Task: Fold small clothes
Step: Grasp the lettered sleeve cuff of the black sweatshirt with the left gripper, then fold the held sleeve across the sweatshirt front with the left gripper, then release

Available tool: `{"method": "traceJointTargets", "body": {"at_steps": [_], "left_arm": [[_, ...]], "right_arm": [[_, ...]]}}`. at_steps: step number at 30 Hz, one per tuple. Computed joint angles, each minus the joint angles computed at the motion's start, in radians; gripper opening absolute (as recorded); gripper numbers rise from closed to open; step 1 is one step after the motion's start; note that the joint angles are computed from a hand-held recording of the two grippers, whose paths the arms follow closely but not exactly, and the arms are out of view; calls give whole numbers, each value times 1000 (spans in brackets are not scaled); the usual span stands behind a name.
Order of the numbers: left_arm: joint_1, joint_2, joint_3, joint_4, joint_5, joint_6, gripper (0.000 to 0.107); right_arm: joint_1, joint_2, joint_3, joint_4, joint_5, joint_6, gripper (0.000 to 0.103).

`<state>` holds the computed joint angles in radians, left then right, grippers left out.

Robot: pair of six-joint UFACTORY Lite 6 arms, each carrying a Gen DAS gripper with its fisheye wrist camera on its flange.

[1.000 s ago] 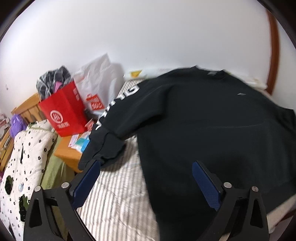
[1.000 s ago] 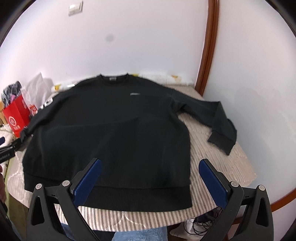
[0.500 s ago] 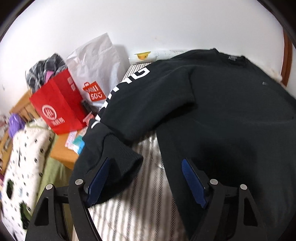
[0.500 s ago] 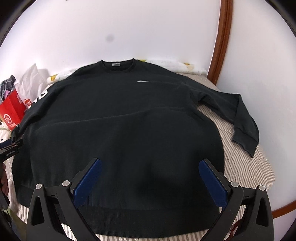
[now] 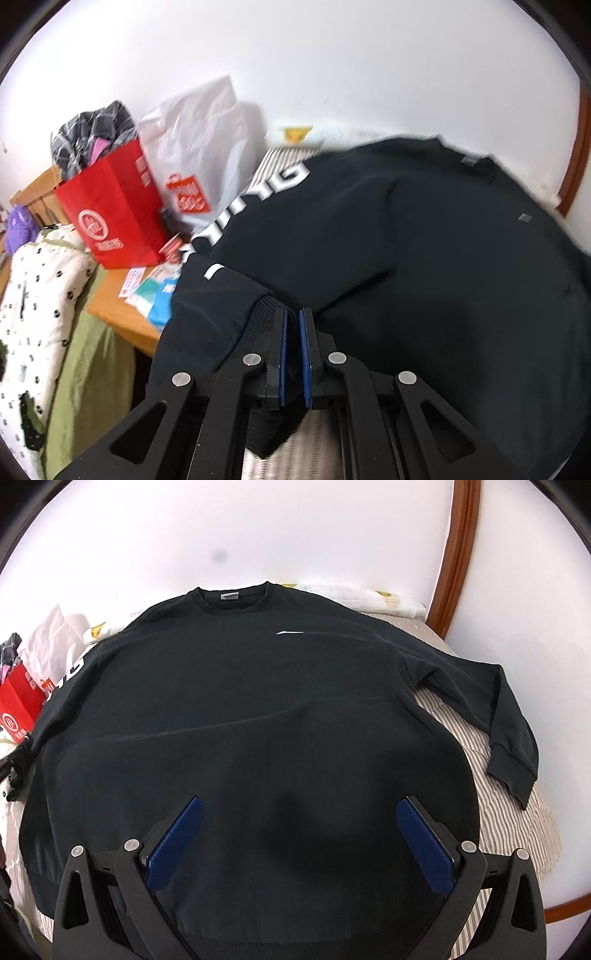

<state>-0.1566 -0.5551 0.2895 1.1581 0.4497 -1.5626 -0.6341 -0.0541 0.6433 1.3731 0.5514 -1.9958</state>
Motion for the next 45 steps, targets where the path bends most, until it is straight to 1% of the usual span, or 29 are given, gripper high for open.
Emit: {"method": "traceJointTargets", "body": {"at_steps": [2,4,5,7,9,14,17,21,24,26,28,30,33,34,35,36,38,39,40,43,44,45], "left_arm": [[-14,-11,43,-77,-23,72,6],[-79,17,116,-112,-23,85,6],[-115,43,152,-102,-16,66,6],[-206,134,253,-56,14,-2,6],[-274,259,379,-22,14,-47,6],[-380,577,690,22,8,-106,6],[-430,771,893,-19,-7,-74,6],[-490,1014,1163,-136,-36,40,6],[-522,1139,1316,-245,-37,138,6],[-525,1181,1367,-311,-61,191,6],[-537,1222,1421,-358,-53,237,7],[-542,1227,1425,-358,-54,256,8],[-537,1162,1341,-342,-91,243,11],[-533,1126,1300,-323,-103,222,16],[-528,1083,1247,-280,-115,174,24],[-522,1032,1185,-223,-122,111,29],[-506,925,1056,-114,-124,-8,58],[-494,854,970,-21,-120,-104,61],[-482,793,896,42,-109,-167,61],[-424,619,682,95,-70,-228,61],[-406,592,644,100,-65,-233,61],[-376,545,579,90,-57,-226,61]], "right_arm": [[4,30,24,-1,8,6,103],[4,54,44,2,10,6,103],[-3,68,55,0,15,3,103],[-21,93,77,-1,24,-8,103],[-51,127,112,-10,44,-9,103],[-153,229,225,-42,105,-9,103],[-190,277,280,-50,117,-16,103],[-237,352,350,-67,146,-25,103],[-250,403,399,-87,153,-8,103],[-250,419,409,-91,145,-12,103],[-248,426,410,-86,139,-24,103],[-241,429,413,-92,135,-17,103],[-230,421,405,-96,134,-15,103],[-224,415,399,-100,136,-13,103],[-217,409,394,-105,140,-8,103],[-206,400,388,-109,142,-1,103],[-181,380,375,-113,148,12,103],[-165,368,368,-115,157,20,103],[-144,352,361,-122,169,36,103],[-74,315,345,-101,205,40,102],[-46,313,347,-92,202,49,97],[-16,314,351,-93,199,75,88]]}}
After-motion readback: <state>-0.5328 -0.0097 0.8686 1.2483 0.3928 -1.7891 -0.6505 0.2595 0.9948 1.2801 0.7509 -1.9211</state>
